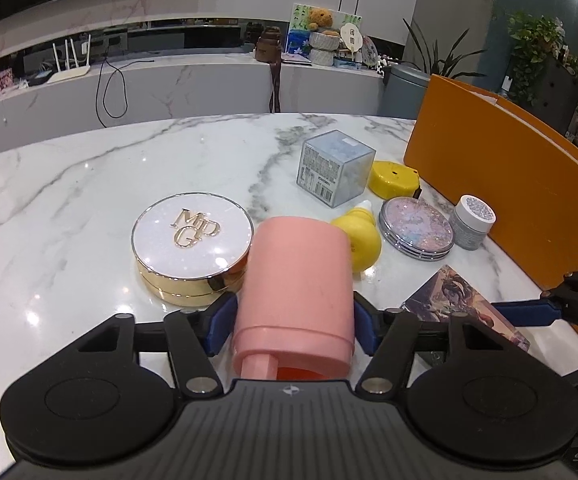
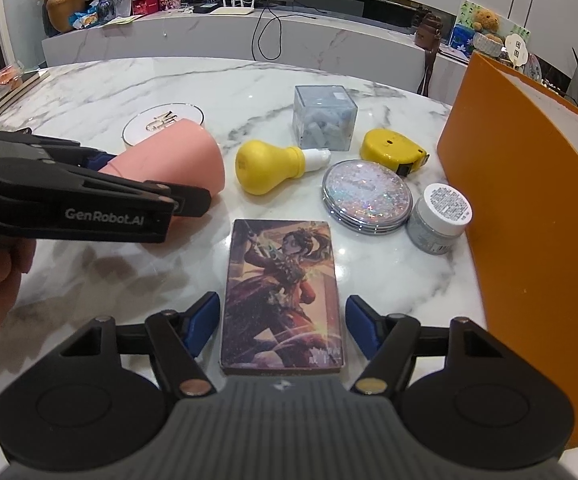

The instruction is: Organize rigid objects

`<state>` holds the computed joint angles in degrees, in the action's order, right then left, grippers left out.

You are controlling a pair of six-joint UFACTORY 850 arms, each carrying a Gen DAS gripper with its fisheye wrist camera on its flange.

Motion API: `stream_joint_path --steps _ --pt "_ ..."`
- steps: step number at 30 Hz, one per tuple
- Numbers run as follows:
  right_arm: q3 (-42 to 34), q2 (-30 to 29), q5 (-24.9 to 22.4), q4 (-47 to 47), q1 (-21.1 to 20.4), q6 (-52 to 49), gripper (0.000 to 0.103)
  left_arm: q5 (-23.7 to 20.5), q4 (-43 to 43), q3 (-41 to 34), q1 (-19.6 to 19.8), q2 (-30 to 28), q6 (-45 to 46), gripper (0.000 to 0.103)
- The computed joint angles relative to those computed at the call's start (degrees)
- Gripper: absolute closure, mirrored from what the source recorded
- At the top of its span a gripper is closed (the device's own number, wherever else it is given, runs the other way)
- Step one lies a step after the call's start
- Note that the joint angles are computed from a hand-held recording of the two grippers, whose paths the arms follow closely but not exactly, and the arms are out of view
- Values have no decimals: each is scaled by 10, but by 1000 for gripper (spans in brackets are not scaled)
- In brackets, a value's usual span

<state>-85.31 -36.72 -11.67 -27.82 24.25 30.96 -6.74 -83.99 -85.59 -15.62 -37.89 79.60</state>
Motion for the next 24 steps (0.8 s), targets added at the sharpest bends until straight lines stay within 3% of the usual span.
stream_joint_path --steps 4,17,24 --pt "-3 -1 -1 38 -2 -33 36 -10 0 -3 1 -2 1 39" --pt "-4 0 -2 128 -7 -124 45 -11 42 5 0 6 -33 40" --pt "-1 3 -5 124 -5 -129 46 -5 -62 24 0 25 70 40"
